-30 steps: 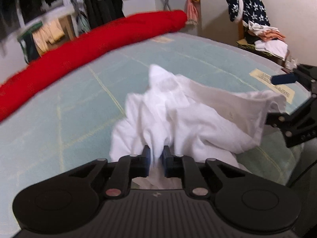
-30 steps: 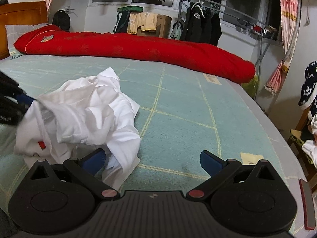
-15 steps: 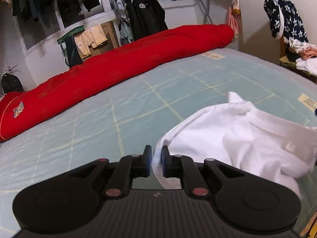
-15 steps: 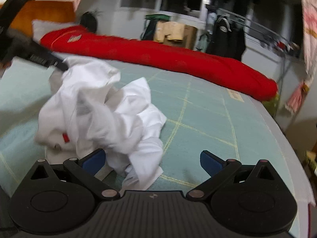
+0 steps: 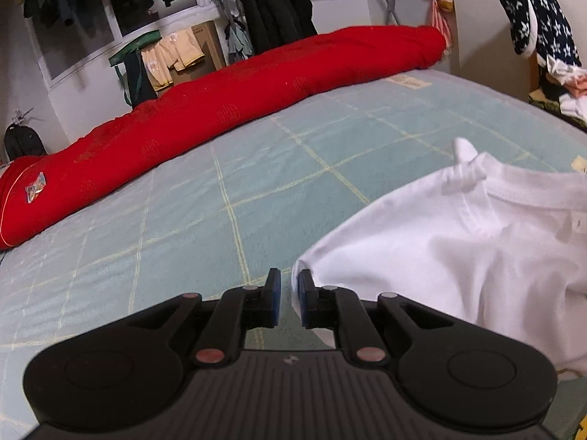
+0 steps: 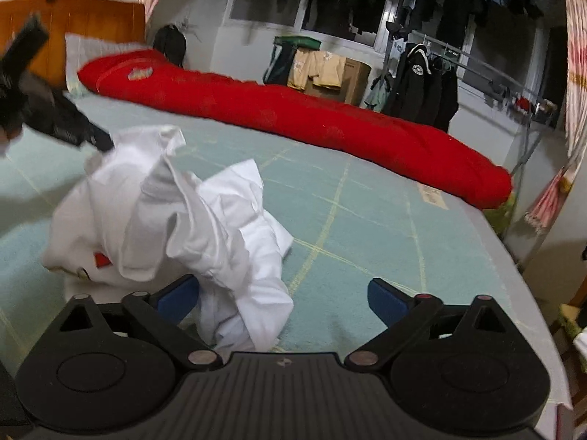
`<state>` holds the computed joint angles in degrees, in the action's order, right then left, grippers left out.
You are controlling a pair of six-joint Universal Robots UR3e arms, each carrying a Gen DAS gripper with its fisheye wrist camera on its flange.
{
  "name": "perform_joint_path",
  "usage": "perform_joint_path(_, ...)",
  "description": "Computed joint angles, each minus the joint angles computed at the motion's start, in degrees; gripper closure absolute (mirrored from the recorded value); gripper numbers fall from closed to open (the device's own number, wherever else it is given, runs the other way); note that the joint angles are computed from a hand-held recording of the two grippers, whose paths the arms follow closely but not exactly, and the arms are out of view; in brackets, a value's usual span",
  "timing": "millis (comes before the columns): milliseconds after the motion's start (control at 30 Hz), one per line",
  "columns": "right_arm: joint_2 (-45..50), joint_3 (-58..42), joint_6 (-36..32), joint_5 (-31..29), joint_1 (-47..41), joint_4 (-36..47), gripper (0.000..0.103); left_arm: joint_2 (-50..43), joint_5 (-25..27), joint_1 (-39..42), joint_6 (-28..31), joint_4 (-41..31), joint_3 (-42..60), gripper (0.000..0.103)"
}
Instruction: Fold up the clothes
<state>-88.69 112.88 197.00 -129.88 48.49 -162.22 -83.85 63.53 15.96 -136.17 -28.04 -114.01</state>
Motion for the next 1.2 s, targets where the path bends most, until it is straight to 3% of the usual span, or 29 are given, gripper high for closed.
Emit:
perform_joint_path(133, 2.54, -3.77, 0.54, -6.28, 0.9, 4.36, 0.009, -1.48, 0.92, -0.03, -2.55, 1.88, 0.56, 0.094)
perform_joint_path(300, 2.91, -4.59, -3.94, 2.03, -2.05, 4.43, 0.01, -1.15, -0.06, -0.09, 0.2, 1.11, 0.42, 0.094)
perform_joint_path(400, 5.46, -6.15, -4.84, 3.64, -3.72, 3.12, 0.01, -1.8, 0.24, -0.14, -0.93, 1.71, 1.14, 0.094)
perform_joint_path(533, 1.39, -3.7, 4.35, 7.5, -9.29, 0.4, 0.011, -3.01, 0.35, -0.38, -1.76, 1.64, 2.7, 0.094)
perform_joint_path(600, 0.2, -4.4, -2.3, 14.73, -10.98, 2.69, 0.012, -3.57, 0.8, -1.17, -1.01, 1.87, 3.07, 0.094)
perform_joint_path(667, 3.5, -8.59, -9.72, 12.5, -8.75, 6.79, 0.012, -4.63, 1.15, -1.86, -0.76, 2.33, 3.66, 0.094)
perform_joint_path(700, 4.6, -9.73, -10.37, 11.39, -8.7, 8.1, 0.012, -5.3, 1.28, -2.04, -1.21, 2.75, 4.06, 0.094)
perform_joint_path(800, 4.02, -7.97, -5.19, 14.34, -14.02, 6.91, 0.012, -7.42, 2.2, -2.61, -2.87, 4.88, 5.11, 0.094)
perform_joint_path(900, 4.11, -5.39, -1.54, 13.63, -16.65, 2.93, 0.014, -10.11, 3.98, -3.34, -4.41, 6.73, 7.21, 0.094)
perform_joint_path(1067, 4.01, -4.19, -2.65, 23.04, -22.97, 0.79, 0.017, -15.96, 7.02, -5.06, -6.81, 8.04, 12.96, 0.094)
perform_joint_path(1200, 8.84, -9.17, -4.19, 17.15, -23.08, 3.31, 0.017, -20.68, 11.19, -7.28, -7.67, 11.38, 16.72, 0.096)
